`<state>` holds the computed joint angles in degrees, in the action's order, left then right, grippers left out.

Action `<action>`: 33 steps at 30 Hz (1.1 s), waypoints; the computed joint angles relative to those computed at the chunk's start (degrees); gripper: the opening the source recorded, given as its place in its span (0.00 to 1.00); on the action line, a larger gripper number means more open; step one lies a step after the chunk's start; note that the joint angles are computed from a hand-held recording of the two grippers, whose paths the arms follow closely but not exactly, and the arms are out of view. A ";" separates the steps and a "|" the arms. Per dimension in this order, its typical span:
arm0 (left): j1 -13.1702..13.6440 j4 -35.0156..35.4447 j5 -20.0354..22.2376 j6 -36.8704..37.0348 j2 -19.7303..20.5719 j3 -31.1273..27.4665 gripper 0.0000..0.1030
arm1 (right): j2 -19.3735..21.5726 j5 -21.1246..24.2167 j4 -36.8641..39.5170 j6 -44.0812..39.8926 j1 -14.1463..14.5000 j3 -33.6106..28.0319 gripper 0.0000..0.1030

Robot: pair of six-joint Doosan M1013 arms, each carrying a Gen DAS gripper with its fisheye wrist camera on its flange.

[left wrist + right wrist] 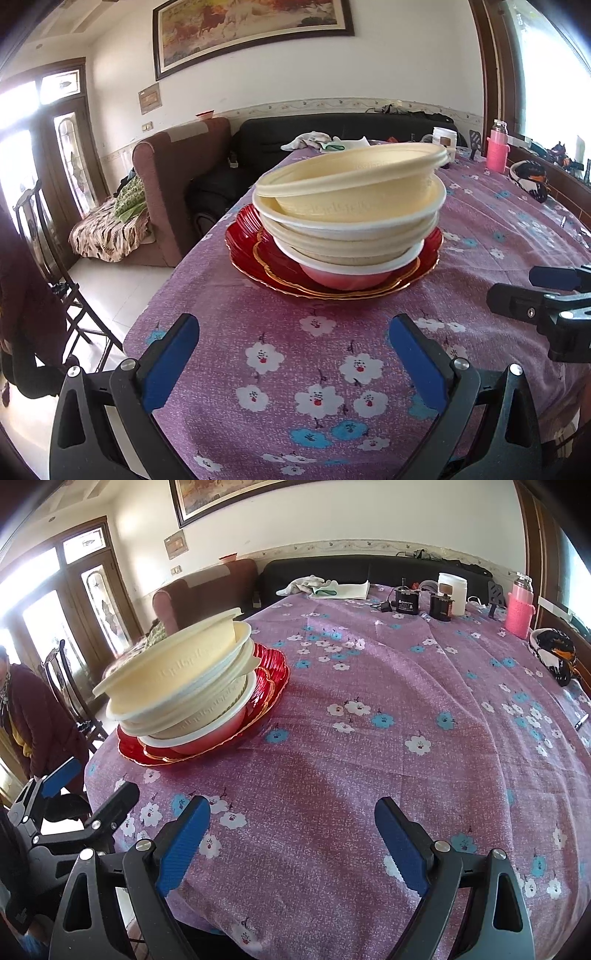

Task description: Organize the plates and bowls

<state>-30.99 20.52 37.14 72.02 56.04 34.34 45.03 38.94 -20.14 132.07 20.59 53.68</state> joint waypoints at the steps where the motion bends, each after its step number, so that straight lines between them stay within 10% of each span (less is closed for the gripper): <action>1: -0.03 -0.12 -0.05 0.25 -0.02 0.07 1.00 | 0.02 -0.01 0.10 -0.10 -0.01 -0.02 0.91; 33: 0.26 -4.19 1.77 3.97 1.07 -1.96 1.00 | 0.14 0.14 0.20 -0.24 -0.01 -0.30 0.91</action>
<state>-30.72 16.34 38.92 75.99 57.11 32.39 45.17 39.08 -19.94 131.82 20.58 53.38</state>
